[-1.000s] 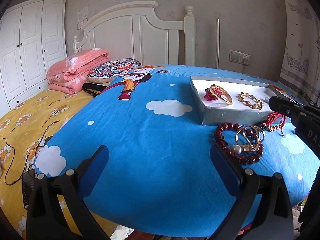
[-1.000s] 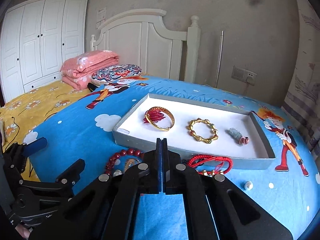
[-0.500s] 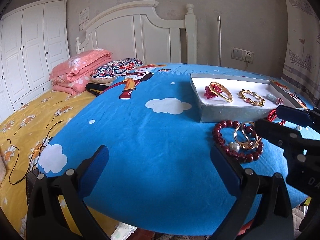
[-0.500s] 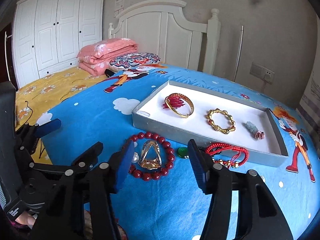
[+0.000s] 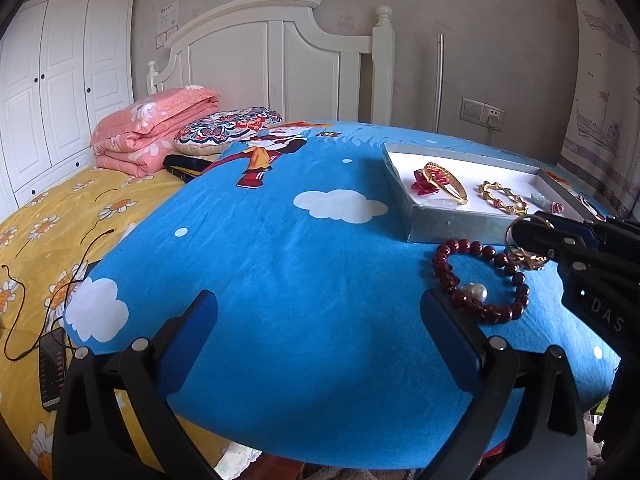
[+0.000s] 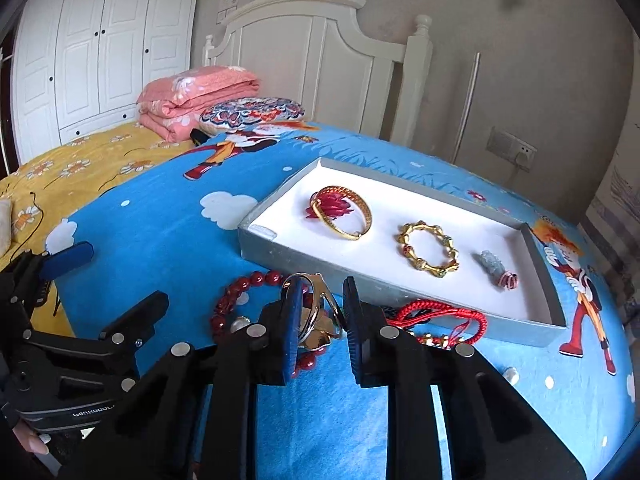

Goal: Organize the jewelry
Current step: 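Grasp the gold charm ring on the red bead bracelet with the right gripper, then grasp the red bead bracelet with the left gripper while the right holds the gold charm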

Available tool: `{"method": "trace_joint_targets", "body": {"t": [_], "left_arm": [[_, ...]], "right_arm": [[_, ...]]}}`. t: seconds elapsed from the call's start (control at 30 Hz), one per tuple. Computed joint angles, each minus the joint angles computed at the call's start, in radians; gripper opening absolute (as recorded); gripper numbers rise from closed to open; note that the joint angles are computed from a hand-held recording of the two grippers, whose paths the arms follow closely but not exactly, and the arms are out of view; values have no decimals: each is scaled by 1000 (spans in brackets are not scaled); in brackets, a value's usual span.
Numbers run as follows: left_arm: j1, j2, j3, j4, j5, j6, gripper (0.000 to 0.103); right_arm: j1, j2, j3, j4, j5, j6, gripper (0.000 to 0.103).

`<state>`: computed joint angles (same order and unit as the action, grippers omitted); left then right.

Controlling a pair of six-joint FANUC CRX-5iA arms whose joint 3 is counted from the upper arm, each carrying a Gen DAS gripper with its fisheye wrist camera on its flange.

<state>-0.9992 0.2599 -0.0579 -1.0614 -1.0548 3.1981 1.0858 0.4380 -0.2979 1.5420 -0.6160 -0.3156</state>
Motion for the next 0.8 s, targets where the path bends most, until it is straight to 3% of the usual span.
{"method": "trace_joint_targets", "body": {"t": [0.23,0.57,0.8], "left_arm": [[23,52,93,56,43,-80,96],[88,144,213,202,1,-205,63],[67,153,216,163,-33,-220,63]], "right_arm": [[-26,-84,-110,107,-45,-142,21],[-99,-156,-233,283,32,-331,21],[-130,-159,-248,347,71,-408,21]]}}
